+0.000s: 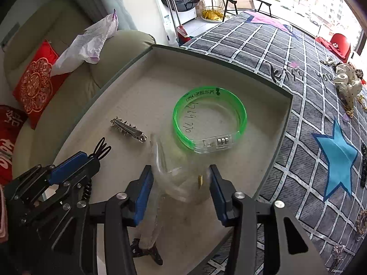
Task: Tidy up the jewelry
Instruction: 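Open the right tool to drop the clear claw clip while the left tool releases the black clip, then move both open tools back over the table toward the remaining accessories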
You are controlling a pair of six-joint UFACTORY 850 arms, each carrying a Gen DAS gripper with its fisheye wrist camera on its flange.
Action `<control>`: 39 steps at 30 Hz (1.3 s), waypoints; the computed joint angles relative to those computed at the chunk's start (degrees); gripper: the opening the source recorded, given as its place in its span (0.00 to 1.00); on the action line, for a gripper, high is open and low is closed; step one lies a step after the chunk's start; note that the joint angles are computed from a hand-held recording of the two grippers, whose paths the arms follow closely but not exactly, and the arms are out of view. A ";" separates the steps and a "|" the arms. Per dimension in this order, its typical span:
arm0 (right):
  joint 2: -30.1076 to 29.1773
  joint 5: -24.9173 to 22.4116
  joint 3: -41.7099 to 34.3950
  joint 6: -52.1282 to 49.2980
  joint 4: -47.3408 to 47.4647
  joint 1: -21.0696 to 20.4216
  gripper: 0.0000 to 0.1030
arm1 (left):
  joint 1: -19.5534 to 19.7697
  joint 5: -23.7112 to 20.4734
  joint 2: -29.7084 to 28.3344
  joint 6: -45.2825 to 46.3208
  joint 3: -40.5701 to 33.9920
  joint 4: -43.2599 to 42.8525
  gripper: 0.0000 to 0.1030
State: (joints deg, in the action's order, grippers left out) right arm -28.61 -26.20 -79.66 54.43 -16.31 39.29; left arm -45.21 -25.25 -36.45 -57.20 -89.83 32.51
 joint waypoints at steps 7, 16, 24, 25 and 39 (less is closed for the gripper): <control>3.15 2.66 2.90 4.34 -1.94 -0.21 0.66 | -0.40 -2.03 -0.16 -0.78 -0.63 0.43 0.20; 10.45 5.52 10.47 17.57 -12.02 0.57 0.68 | -0.82 -2.68 0.45 -1.79 -0.16 0.73 0.48; 14.78 7.03 15.11 25.07 -17.12 1.24 0.68 | -2.34 -3.64 1.75 -7.75 0.79 8.02 1.00; 15.30 7.31 15.74 25.63 -17.39 1.29 0.70 | -2.44 -3.69 1.82 -7.69 0.81 8.02 1.00; 24.23 11.72 26.99 43.63 -29.39 2.31 0.95 | -5.75 -3.29 6.17 -13.35 4.22 14.83 1.00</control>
State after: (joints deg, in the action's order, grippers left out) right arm -4.38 -14.48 -52.67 98.06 -45.70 41.60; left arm -50.96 -28.54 -30.28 -70.55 -85.60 47.34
